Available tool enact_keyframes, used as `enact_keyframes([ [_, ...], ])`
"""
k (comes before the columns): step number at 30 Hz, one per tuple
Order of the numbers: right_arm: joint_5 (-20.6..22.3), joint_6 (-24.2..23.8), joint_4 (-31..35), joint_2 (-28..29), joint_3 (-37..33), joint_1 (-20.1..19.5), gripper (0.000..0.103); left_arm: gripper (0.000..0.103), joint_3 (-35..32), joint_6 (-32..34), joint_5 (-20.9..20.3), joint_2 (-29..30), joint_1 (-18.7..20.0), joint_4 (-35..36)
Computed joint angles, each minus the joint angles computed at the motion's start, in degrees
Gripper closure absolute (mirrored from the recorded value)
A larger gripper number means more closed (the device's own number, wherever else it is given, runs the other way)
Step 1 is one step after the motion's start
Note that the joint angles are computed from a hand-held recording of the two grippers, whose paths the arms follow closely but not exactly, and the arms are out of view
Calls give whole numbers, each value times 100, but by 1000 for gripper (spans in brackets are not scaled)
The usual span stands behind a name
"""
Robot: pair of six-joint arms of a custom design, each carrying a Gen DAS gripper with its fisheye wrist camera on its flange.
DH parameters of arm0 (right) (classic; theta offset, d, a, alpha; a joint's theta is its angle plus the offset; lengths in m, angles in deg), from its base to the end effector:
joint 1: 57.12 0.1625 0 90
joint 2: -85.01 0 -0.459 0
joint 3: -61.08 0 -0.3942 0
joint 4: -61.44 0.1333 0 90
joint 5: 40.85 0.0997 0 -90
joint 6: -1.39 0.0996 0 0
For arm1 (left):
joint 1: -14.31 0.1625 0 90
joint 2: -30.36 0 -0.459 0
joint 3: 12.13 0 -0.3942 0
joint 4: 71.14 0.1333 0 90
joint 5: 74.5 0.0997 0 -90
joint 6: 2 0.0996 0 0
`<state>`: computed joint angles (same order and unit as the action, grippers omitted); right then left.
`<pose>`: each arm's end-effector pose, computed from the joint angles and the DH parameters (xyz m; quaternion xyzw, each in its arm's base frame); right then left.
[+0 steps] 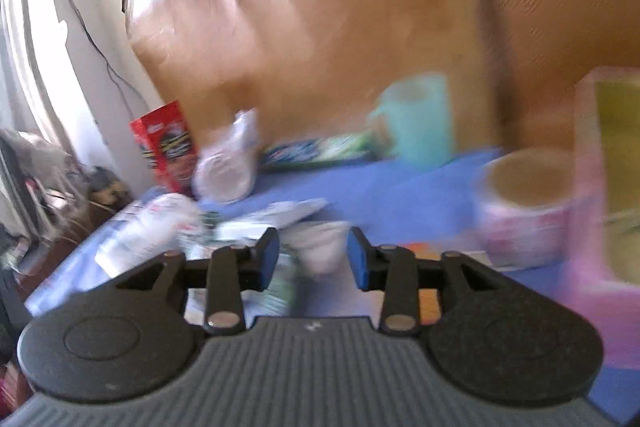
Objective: Organize soft objects
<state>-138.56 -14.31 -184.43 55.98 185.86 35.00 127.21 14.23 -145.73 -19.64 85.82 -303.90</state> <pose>0.1382 -0.4923 0.0303 0.1005 -0.8583 0.4894 0.1169 0.0189 -0.4647 0.1438 0.1930 0.8631 -0.4462 0.1369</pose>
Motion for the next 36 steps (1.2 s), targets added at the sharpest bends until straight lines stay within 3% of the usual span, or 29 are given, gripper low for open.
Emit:
enact_keyframes([
  [5,87,1517,2102,-148,-994,-81,44,52,-35,-128,-88,-7,45,-16],
  [9,577,2380,3025,-190,-1417,-271,44,51,31,-61,-222,-16,91,-135],
  [10,659,2514,3194,-214,-1486,-288,48,51,26,-83,-234,-16,101,-139],
  [12,784,2710,3358,-228,-1509,-307,86,51,-28,-51,-288,-19,131,-70],
  [17,973,2334,2712,-347,-1084,-184,90,51,-37,-63,-294,1,142,-97],
  [22,1456,1503,1476,-647,186,-169,91,48,-46,-67,-318,6,161,-119],
  [24,1682,1159,983,-653,763,-249,101,46,-52,-79,-333,-5,174,-106],
  [25,1712,1116,719,-576,968,-256,101,46,-50,-78,-339,-8,176,-103],
  [27,1533,983,-61,-323,1456,-311,101,43,-55,-54,-345,-31,173,-29],
  [30,599,889,-1165,312,1706,-126,99,43,-45,7,-255,-90,97,268],
  [33,398,717,-2011,806,1865,-229,92,43,54,180,-223,-117,-24,379],
  [36,113,305,-2274,1026,1811,-119,67,43,227,-51,-413,-291,-121,692],
])
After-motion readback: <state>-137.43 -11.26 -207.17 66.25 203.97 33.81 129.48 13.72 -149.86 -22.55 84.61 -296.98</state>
